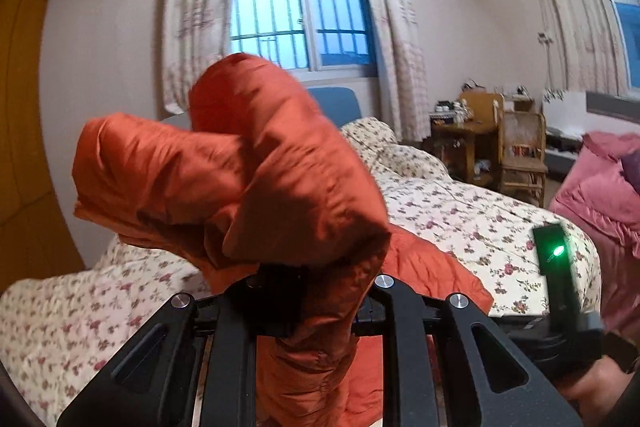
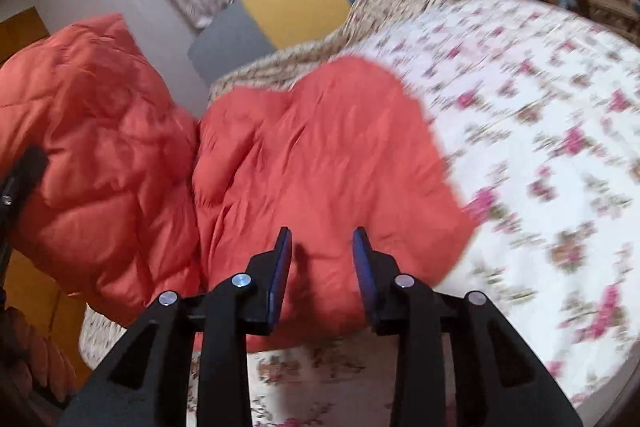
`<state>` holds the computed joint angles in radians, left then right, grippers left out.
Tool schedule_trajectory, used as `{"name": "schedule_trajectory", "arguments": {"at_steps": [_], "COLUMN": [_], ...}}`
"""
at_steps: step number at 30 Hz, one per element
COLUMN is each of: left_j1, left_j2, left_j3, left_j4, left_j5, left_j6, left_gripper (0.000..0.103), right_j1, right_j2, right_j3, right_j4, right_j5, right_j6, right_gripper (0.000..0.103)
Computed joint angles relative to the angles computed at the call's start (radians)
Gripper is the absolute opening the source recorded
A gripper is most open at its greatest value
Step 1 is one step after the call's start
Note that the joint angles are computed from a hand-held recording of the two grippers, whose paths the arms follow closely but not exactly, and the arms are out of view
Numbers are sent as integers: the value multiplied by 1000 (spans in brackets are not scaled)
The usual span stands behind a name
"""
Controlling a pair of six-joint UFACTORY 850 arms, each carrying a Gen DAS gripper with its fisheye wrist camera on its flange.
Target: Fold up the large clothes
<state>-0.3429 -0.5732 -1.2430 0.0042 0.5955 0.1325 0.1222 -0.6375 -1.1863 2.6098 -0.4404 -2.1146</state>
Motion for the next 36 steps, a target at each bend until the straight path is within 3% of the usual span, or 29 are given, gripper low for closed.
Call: {"name": "schedule_trajectory", "arguments": {"at_steps": [3,6,18,22,24,27,29,31,36], "left_j1": [-11,-20,-78,-76,-73,-60,-41,-23,32], "left_j2": [-29,-58,-181,-229,-234,-215,-190,-155,-66], "left_j3": [-40,-74,-198,-247,-245,-210,-170,-110,50], "left_j4": [40,93,194,343,370,471,612,671,552], "left_j5": [-26,-47,-173,-207,-192,-146,-92,-15,138], "left_j6": [-31,-71,-85,-228,-266,-363,-492,-548,-528], "left_gripper": [18,19,19,32,38,58,88,90,90], "right_j1": [-7,-22,-96,-105,-111,-119,-114,-110,-91], "right_j2": [39,65,135,134,141,159,179,192,231], "right_j3": [41,76,202,208,217,236,247,251,255], "right_j4": [156,197,151,141,129,117,127,126,99], "right_j5": [18,34,-8,-20,-41,-97,-123,-152,-248], "right_j6": [-147,-154,-105,-92,-79,-71,-96,-118,-176], "right_gripper": [33,33,35,36,36,39,40,41,50]}}
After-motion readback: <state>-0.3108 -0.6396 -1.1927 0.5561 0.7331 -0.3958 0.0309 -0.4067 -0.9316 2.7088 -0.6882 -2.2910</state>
